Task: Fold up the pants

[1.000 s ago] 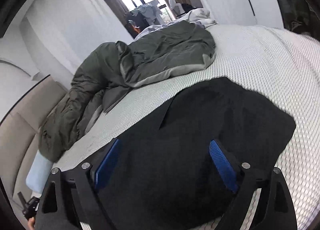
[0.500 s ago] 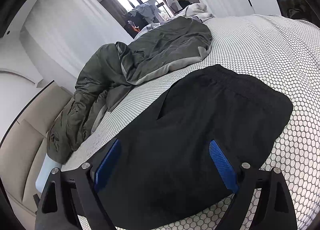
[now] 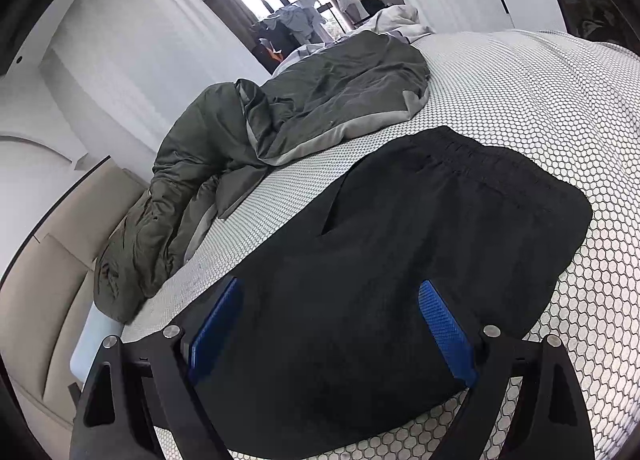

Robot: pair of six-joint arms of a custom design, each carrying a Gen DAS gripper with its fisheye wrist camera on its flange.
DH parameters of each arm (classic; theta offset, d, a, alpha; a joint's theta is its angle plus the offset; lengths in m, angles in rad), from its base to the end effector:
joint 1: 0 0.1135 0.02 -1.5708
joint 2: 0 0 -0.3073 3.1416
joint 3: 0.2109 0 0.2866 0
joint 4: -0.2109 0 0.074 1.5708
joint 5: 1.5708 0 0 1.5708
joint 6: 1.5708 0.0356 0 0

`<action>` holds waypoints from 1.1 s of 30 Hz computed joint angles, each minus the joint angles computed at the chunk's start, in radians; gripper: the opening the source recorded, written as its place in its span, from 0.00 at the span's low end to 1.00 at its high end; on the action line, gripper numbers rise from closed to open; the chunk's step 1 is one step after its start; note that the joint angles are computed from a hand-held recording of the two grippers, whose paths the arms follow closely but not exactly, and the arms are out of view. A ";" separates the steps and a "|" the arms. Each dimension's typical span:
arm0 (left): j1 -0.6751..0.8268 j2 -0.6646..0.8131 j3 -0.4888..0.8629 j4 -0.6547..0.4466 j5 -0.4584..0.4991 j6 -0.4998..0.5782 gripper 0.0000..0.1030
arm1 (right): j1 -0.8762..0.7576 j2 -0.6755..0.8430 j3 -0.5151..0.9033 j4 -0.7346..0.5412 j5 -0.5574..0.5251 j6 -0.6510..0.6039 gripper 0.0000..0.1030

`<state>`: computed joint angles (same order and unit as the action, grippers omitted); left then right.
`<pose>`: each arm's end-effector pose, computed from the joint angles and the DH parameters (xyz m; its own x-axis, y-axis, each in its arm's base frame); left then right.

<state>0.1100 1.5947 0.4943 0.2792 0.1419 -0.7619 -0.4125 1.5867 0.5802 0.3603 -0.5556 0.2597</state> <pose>0.2811 0.0260 0.1181 -0.5175 -0.7447 -0.4215 -0.5115 0.6641 -0.5452 0.2903 -0.1066 0.1533 -0.5447 0.4765 -0.6900 0.0980 0.8534 0.5120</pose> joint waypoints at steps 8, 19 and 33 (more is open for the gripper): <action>0.098 -0.018 -0.050 0.019 0.193 0.007 0.19 | -0.035 -0.006 -0.013 0.003 -0.009 0.004 0.88; 0.003 0.030 0.023 0.006 0.052 0.000 0.24 | 0.003 -0.008 -0.033 -0.069 -0.017 -0.076 0.88; 0.045 0.002 0.017 -0.076 0.026 0.068 0.02 | -0.021 -0.005 -0.047 -0.066 -0.013 -0.092 0.88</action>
